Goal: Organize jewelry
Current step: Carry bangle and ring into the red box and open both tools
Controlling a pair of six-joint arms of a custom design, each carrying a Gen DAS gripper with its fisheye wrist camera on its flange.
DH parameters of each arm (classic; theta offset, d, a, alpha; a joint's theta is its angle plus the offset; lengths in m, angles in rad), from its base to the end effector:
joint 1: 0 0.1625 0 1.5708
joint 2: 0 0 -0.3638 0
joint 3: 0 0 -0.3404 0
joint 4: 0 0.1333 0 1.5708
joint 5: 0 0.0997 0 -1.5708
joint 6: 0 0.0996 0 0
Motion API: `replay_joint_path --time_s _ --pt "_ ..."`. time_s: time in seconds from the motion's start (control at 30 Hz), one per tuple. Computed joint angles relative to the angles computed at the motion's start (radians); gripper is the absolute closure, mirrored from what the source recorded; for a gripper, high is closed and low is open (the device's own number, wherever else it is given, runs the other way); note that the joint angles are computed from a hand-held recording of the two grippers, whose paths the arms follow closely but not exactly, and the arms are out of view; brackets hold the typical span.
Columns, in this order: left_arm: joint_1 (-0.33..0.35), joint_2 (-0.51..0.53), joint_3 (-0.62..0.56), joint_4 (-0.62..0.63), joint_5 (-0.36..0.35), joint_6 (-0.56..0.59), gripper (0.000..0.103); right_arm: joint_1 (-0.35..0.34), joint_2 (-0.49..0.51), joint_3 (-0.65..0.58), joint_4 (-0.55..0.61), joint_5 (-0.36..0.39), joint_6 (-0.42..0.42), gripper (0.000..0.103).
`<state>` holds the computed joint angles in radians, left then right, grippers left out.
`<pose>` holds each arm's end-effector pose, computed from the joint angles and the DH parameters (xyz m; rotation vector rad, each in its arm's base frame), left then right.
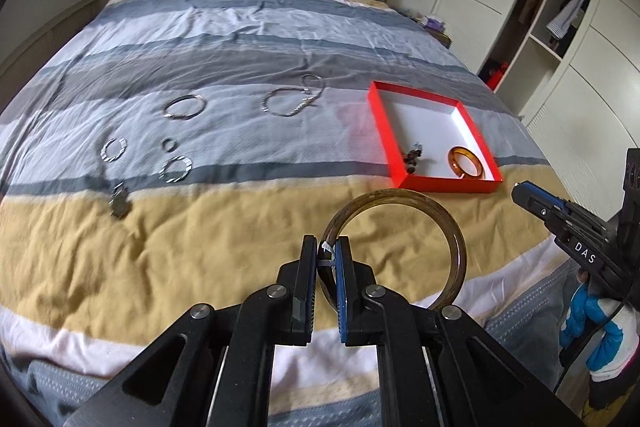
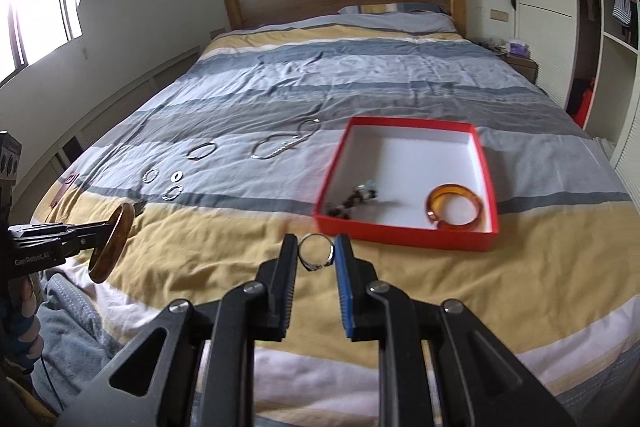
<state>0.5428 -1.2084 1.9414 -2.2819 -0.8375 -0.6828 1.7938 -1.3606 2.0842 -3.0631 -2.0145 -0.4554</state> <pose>-0.3077 -0.4192 0.1987 0.4487 2.5113 -0.7211 0.1912 -0.4337 0.2976 0.6090 -2.4028 0.9272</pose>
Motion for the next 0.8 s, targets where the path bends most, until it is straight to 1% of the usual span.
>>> replay_joint_path --time_s 0.13,0.27,0.37,0.57,0.8 --pt "0.042 0.144 -0.125 -0.051 -0.023 0.104 0.094 -0.051 0.014 -0.064 0.023 0.007 -0.039 0.086" --pt "0.088 0.316 -0.296 -0.083 -0.041 0.218 0.094 -0.103 0.056 -0.152 0.05 0.018 -0.081 0.086" --pt "0.117 0.421 -0.416 -0.089 -0.045 0.287 0.094 -0.136 0.1 -0.229 0.072 0.027 -0.11 0.086" --pt "0.174 0.617 -0.666 -0.051 -0.045 0.38 0.094 -0.191 0.203 -0.39 0.131 0.049 -0.151 0.086" --pt "0.217 0.81 -0.924 0.034 -0.024 0.494 0.094 -0.225 0.315 -0.536 0.215 0.036 -0.193 0.085"
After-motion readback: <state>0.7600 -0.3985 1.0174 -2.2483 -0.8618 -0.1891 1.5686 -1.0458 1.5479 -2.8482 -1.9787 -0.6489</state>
